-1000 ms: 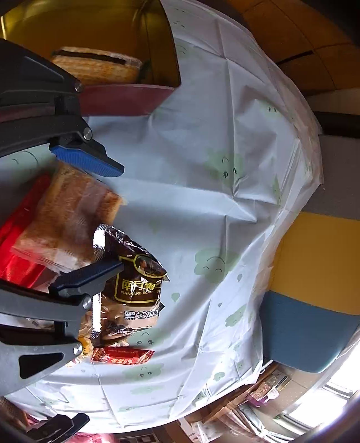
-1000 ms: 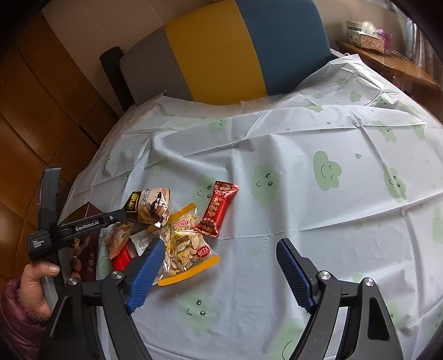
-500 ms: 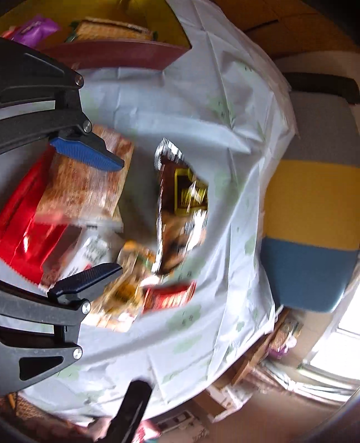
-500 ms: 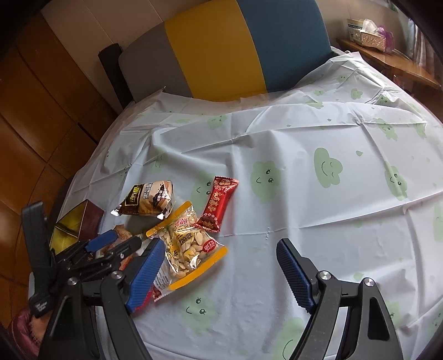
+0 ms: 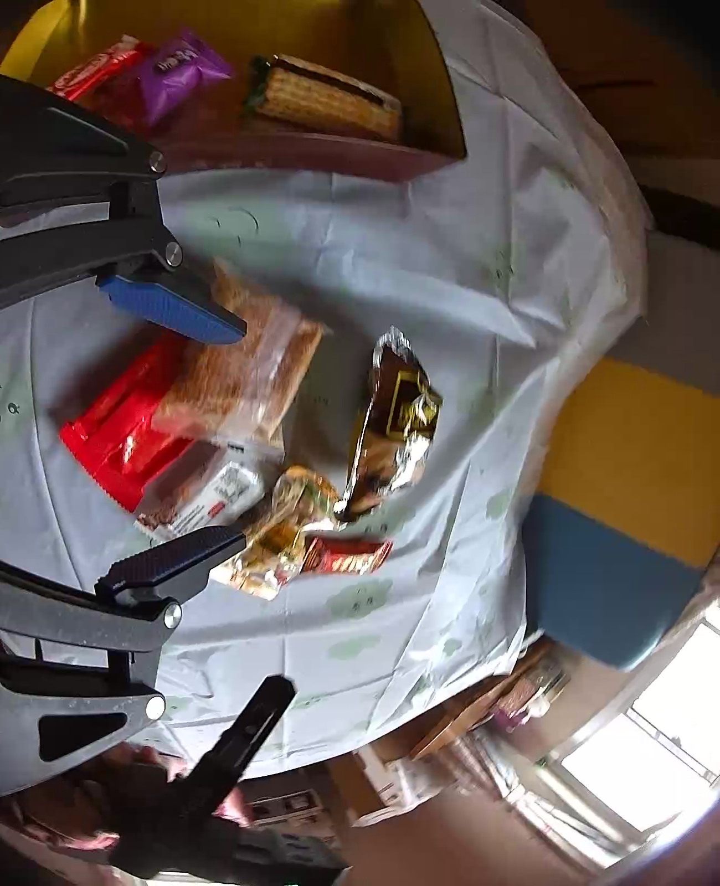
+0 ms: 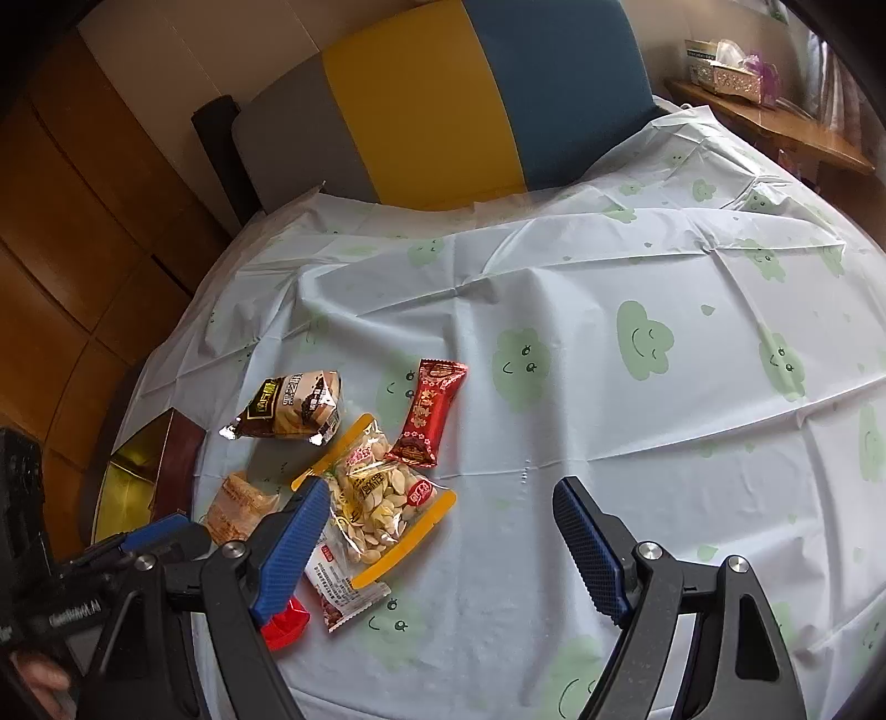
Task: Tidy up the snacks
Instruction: 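Grasp the clear-wrapped brown pastry with the left tool and lift it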
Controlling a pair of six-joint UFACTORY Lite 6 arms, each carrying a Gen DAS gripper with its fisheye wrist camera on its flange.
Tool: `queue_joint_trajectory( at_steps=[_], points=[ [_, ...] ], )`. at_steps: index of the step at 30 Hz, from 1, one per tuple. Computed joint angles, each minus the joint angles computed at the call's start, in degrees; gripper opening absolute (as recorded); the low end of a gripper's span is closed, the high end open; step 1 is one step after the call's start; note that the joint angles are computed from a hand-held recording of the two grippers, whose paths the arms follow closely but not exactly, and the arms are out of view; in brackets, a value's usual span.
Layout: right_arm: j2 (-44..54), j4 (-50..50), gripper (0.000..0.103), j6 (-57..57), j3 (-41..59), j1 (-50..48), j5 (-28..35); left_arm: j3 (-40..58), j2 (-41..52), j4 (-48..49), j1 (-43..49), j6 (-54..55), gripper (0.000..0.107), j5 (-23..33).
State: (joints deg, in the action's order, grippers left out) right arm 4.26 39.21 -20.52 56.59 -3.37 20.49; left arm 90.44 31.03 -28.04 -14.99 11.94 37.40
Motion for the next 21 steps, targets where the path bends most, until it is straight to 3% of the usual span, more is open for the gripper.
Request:
queue_joint_trajectory(
  at_steps=[6,15,21],
  points=[
    [-0.6,0.2,0.083,-0.2,-0.4,0.1,0.0,14.0,12.0,2.8,1.4,-10.7,0.070,10.3],
    [-0.6,2.4,0.083,-2.2,0.0,-0.3,0.8,28.2,22.5,11.8,-2.0,-22.9,0.071,13.1],
    [0.0,3.9,0.087,-3.6,0.5,-0.3,1.4,22.6,16.9,11.4,-1.8,-19.8,0.072,11.9]
  ],
)
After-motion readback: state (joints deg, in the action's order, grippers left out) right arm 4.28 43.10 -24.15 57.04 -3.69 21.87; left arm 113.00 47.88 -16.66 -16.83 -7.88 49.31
